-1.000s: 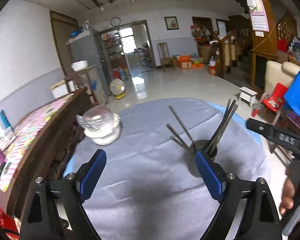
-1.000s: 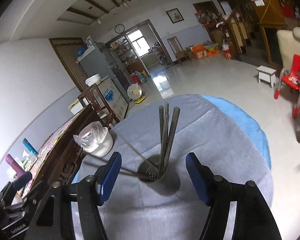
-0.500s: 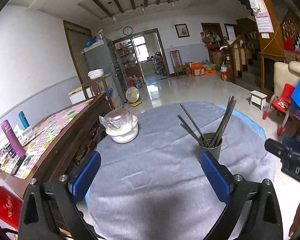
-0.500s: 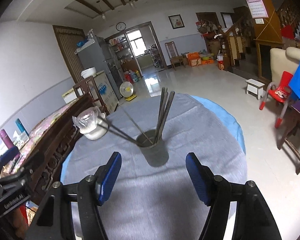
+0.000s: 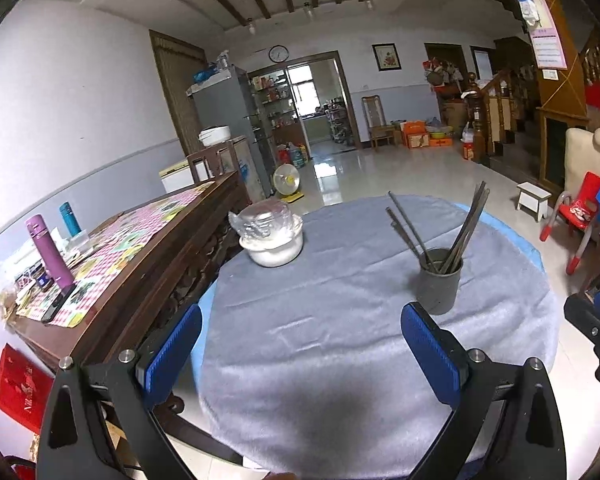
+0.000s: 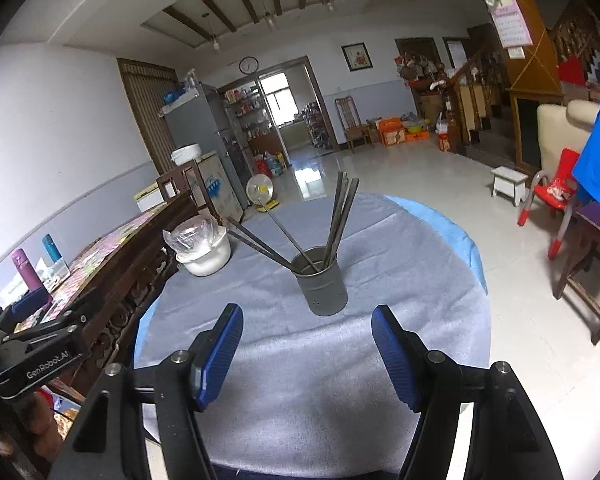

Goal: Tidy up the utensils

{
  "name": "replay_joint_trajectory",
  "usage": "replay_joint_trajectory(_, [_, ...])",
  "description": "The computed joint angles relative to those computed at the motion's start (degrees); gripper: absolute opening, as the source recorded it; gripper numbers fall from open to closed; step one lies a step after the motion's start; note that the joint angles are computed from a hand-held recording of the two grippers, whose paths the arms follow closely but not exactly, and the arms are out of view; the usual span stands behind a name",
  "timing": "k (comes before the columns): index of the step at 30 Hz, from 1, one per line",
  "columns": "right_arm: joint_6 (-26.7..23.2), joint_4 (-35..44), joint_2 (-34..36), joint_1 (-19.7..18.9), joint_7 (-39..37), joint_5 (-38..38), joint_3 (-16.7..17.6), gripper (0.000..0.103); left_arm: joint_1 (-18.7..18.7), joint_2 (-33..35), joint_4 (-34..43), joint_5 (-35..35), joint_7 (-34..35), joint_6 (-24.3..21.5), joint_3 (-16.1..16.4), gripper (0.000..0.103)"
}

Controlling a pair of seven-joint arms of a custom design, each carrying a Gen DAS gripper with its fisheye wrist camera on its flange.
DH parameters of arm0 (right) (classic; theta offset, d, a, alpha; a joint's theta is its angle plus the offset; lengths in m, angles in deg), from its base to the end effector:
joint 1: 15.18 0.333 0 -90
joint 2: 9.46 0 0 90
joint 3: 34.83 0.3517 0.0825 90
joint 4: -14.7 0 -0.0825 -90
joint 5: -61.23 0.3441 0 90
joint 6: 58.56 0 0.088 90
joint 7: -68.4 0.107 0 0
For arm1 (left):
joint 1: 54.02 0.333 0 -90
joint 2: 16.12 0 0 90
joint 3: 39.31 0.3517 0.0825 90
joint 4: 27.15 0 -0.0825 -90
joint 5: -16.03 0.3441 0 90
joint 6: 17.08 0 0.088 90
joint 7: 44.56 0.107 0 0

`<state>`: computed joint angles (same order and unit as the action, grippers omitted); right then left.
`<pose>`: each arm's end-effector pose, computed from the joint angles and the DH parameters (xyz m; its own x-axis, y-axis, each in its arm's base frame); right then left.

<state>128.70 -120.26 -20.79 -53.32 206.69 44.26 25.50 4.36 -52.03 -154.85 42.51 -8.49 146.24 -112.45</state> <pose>0.4405 0.2467 0.5433 0.1048 -0.9465 -0.3054 -0.5843 0.1898 -0.7890 0.4475 -0.2641 0.5455 0.2190 -0.9425 -0.2526 -0.5183 0.1070 -0.8485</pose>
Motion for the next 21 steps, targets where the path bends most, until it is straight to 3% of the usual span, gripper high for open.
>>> replay_joint_trajectory(4, [1.61,-1.05,-0.45,1.53,0.47,1.43,-0.47,0.071,-2.28,-1.17,-1.76,0.67,-0.35,-0.28,2.16,0.1])
replay_joint_trajectory(9, [2.99,-2.09,-3.36,-3.55,-0.08,5.66,5.55,0.071,-4.41,-0.94,-3.24,2.04,-1.96,-0.6,4.19,0.1])
replay_joint_trajectory(21, [2.92,-2.19,-3.26,-6.08,-1.41,7.46,9.27,0.071,-7.36,1.21,-4.87,7.53,-6.91,-1.56,6.63,0.1])
